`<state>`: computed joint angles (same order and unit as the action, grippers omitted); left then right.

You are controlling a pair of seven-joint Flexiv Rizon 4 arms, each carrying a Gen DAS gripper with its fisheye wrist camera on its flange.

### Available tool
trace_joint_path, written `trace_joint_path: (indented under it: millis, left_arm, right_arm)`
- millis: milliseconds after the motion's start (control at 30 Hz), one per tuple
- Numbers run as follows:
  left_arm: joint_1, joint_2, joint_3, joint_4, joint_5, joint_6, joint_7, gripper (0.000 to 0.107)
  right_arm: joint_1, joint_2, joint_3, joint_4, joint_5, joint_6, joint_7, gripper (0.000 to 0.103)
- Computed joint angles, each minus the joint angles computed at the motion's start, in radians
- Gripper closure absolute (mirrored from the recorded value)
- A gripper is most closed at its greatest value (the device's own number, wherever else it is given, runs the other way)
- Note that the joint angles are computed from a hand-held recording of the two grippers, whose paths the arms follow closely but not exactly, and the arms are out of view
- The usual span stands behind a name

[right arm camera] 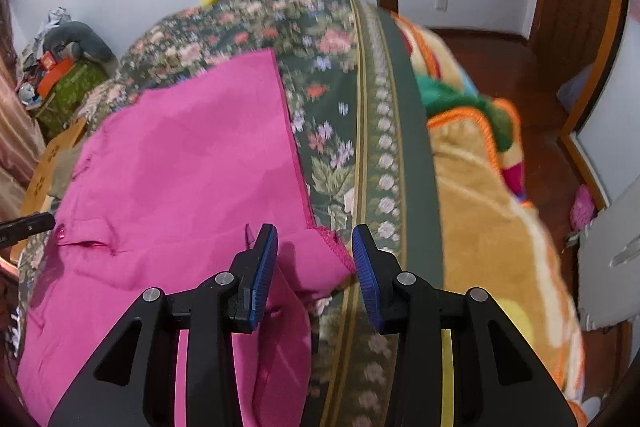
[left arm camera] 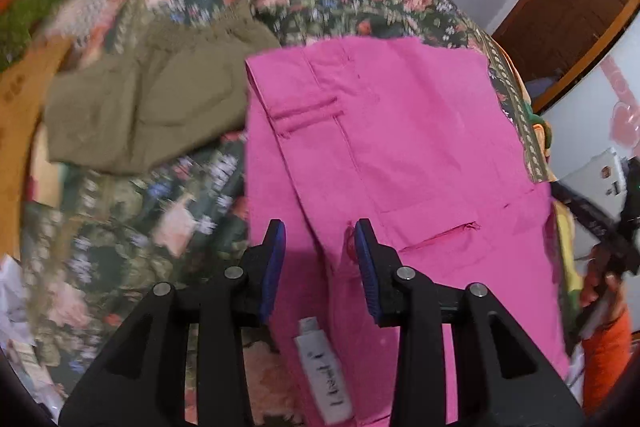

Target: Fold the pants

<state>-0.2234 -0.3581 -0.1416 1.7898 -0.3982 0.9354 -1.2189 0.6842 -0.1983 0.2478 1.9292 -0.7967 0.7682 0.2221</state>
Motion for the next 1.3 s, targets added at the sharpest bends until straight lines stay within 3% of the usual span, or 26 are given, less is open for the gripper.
trace_joint_path:
  millis: [100,167,233,267,367,467,600,700,800,933,1067,1167,1267,1300]
  left_arm:
    - [0.011,-0.028,-0.017,-0.015,-0.044,-0.033,-0.002,0.074]
    - [-0.003,-0.037,-0.009,-0.025,-0.026,-0.022,-0.025,0.083]
    - [-0.021,-0.038,0.003,-0.029,0.016,0.008,-0.041,0.093]
    - [-0.027,-0.039,0.007,-0.033,0.033,0.016,-0.050,0.096]
    - [-0.052,-0.037,0.035,-0.038,0.112,0.055,-0.092,0.100]
    - [-0.124,-0.046,0.124,-0.074,0.335,0.114,-0.221,0.103]
    - [-0.118,-0.060,0.122,-0.085,0.395,0.108,-0.261,0.102]
    - [-0.100,-0.057,0.103,-0.082,0.406,0.110,-0.235,0.102]
    - [-0.049,-0.027,0.056,-0.051,0.329,0.094,-0.149,0.100]
    - [-0.025,0.008,0.054,-0.033,0.291,0.106,-0.092,0.097]
    - [-0.002,0.004,0.055,-0.058,0.250,0.117,-0.071,0.075]
    - [0.012,-0.025,0.050,-0.100,0.220,0.131,-0.061,0.069]
    - [0.020,-0.065,0.041,-0.149,0.190,0.119,-0.057,0.062]
    - [0.022,-0.081,0.038,-0.169,0.182,0.110,-0.055,0.061]
  right_arm:
    - [-0.023,-0.029,-0.003,0.019,0.057,0.102,0.003,0.067]
    - [-0.009,-0.029,-0.019,0.033,0.009,0.109,0.034,0.067]
    - [-0.006,-0.029,-0.020,0.033,-0.006,0.105,0.021,0.076]
    - [-0.006,-0.031,-0.019,0.032,-0.006,0.107,0.010,0.089]
    - [0.007,-0.038,-0.010,0.008,0.006,0.044,-0.055,0.095]
    - [0.026,-0.050,-0.009,-0.016,0.002,-0.023,-0.097,0.096]
    - [0.040,-0.066,-0.007,-0.047,0.023,-0.082,-0.139,0.096]
    - [0.045,-0.074,-0.004,-0.070,0.052,-0.114,-0.181,0.096]
    - [0.039,-0.066,0.005,-0.082,0.098,-0.124,-0.242,0.095]
    - [0.039,-0.035,0.012,-0.086,0.138,-0.142,-0.253,0.093]
    - [0.029,-0.003,0.007,-0.078,0.093,-0.124,-0.235,0.069]
    - [0.025,-0.007,-0.008,-0.105,0.025,-0.140,-0.247,0.056]
    - [0.017,-0.031,-0.023,-0.138,-0.016,-0.140,-0.265,0.033]
    - [0.013,-0.044,-0.033,-0.151,-0.033,-0.135,-0.270,0.030]
